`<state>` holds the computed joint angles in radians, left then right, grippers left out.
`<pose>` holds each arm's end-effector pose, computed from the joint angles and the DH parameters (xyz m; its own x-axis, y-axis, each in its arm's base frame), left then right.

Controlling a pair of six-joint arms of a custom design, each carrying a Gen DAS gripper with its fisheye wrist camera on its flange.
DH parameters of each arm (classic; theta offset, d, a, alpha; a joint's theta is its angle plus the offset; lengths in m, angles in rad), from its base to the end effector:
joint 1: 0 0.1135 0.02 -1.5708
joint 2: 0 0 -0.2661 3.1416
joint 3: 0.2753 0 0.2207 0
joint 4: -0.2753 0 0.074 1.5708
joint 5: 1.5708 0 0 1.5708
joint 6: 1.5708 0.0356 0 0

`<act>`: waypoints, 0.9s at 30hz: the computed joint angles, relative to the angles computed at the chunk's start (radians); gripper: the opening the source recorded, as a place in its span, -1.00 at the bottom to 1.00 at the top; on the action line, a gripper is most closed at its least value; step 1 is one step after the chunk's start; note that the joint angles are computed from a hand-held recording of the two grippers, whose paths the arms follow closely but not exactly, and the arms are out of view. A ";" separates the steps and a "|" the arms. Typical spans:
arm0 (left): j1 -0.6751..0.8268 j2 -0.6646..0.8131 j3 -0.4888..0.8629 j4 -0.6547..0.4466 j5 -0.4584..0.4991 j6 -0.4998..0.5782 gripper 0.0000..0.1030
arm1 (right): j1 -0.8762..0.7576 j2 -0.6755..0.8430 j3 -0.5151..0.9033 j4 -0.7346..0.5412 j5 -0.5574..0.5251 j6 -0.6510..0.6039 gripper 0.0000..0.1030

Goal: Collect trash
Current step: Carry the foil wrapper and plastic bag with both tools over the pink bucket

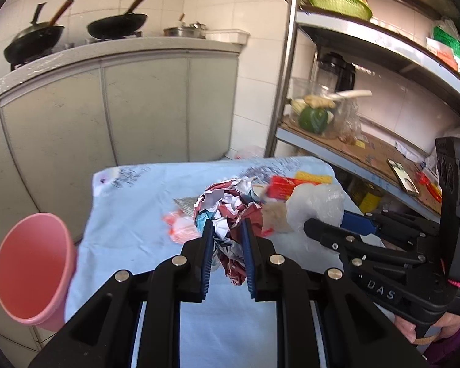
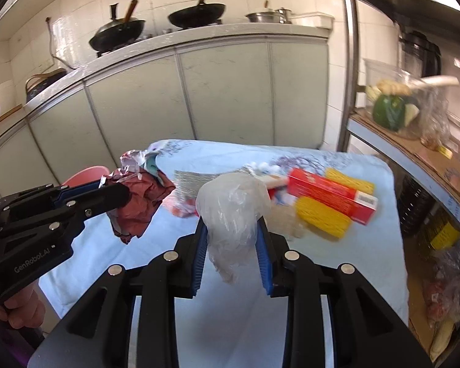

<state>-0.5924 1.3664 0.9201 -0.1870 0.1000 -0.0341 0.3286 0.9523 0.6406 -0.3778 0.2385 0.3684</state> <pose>0.2234 -0.1546 0.2717 -0.5119 0.3036 -0.8036 0.6052 0.7913 -0.0865 0.1637 0.0469 0.2532 -0.6125 0.1609 -0.7739 0.0853 0.9868 0.1377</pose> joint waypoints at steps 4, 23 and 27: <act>0.080 -0.042 -0.010 -0.001 -0.003 0.008 -0.66 | 0.102 0.090 0.057 0.040 0.041 0.010 -0.41; 0.633 -0.012 -0.035 0.096 0.071 0.081 -0.66 | 0.338 0.727 0.567 0.206 -0.053 -0.108 -0.41; 0.710 0.039 -0.036 0.122 0.093 0.088 -0.66 | 0.352 0.827 0.679 0.184 -0.082 -0.119 -0.41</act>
<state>0.1179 1.4056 0.8843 -0.0650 0.1935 0.0540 0.6805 1.7793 1.3197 -0.1943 0.1563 0.2494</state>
